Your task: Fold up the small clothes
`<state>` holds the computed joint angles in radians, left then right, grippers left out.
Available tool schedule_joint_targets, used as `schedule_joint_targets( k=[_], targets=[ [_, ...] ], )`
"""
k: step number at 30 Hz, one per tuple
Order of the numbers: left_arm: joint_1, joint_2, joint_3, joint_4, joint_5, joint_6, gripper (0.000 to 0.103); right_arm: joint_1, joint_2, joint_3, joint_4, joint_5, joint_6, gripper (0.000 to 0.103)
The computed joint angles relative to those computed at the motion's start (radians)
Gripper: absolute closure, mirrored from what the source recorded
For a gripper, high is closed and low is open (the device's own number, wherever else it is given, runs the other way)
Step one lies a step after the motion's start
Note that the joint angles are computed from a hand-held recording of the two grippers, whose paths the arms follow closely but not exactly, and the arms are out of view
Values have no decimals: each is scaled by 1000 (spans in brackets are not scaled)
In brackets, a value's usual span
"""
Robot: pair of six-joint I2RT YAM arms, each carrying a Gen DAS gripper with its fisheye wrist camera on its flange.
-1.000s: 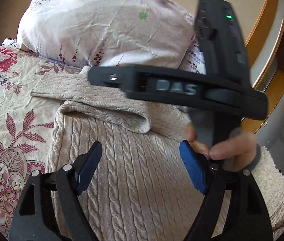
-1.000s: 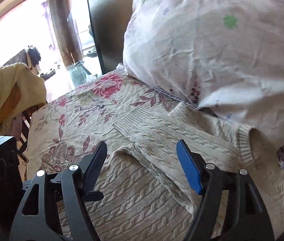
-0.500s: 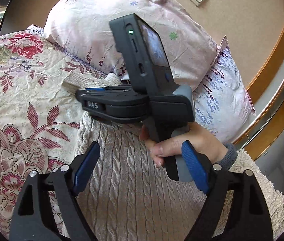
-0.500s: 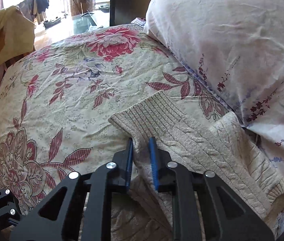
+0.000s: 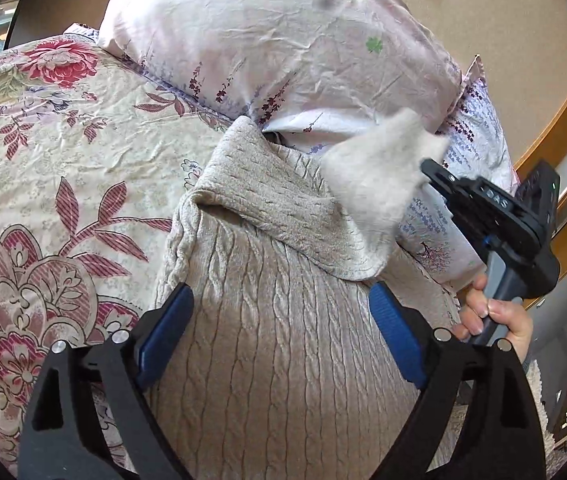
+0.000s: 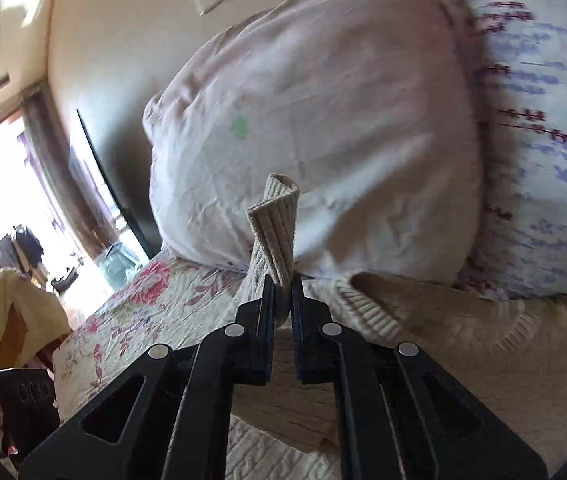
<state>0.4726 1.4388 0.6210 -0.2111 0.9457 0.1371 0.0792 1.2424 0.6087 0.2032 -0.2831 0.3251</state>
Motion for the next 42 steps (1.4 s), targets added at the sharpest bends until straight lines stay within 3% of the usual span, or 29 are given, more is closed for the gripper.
schedule_joint_targets(
  k=[3, 6, 14, 15, 18, 19, 23, 24, 25, 27, 31, 33, 35, 38, 40, 42],
  targets=[
    [-8, 3, 5, -4, -9, 1, 13, -225, -97, -130, -41, -58, 47, 95],
    [-19, 12, 13, -11, -19, 7, 12, -385, -37, -175, -93, -166, 39, 95],
    [-22, 20, 20, -24, -21, 18, 10, -530, 76, -216, -65, -384, 97, 93],
    [-22, 21, 20, -24, -22, 19, 10, -552, 86, -216, -69, -416, 104, 88],
    [-21, 25, 23, -27, -20, 24, 9, -577, 77, -234, -50, -431, 164, 56],
    [-22, 26, 23, -28, -20, 26, 9, -585, 78, -235, -49, -433, 174, 56],
    [-25, 30, 26, -31, -21, 31, 7, -599, 116, -215, -34, -401, 212, 57],
    [-26, 31, 27, -32, -21, 33, 7, -583, 135, -194, -45, -375, 212, 66],
    [-28, 31, 27, -32, -21, 31, 7, -562, 160, -158, -78, -338, 194, 83],
    [-28, 31, 26, -30, -20, 30, 7, -522, 169, -105, -124, -289, 154, 92],
    [-29, 32, 26, -27, -16, 24, 7, -493, -103, -199, 17, -245, 118, 95],
    [-32, 30, 26, -26, -19, 23, 7, -489, -197, -222, -22, -167, 86, 95],
    [-31, 33, 28, -27, -16, 25, 6, -498, -128, -199, -111, -118, 63, 95],
    [-32, 34, 29, -28, -17, 27, 6, -551, 20, -214, -130, -111, 63, 95],
    [-31, 35, 29, -29, -16, 28, 6, -595, 35, -249, -88, -169, 70, 95],
    [-33, 34, 28, -28, -17, 25, 6, -593, -21, -255, -120, -150, 63, 95]
  ],
)
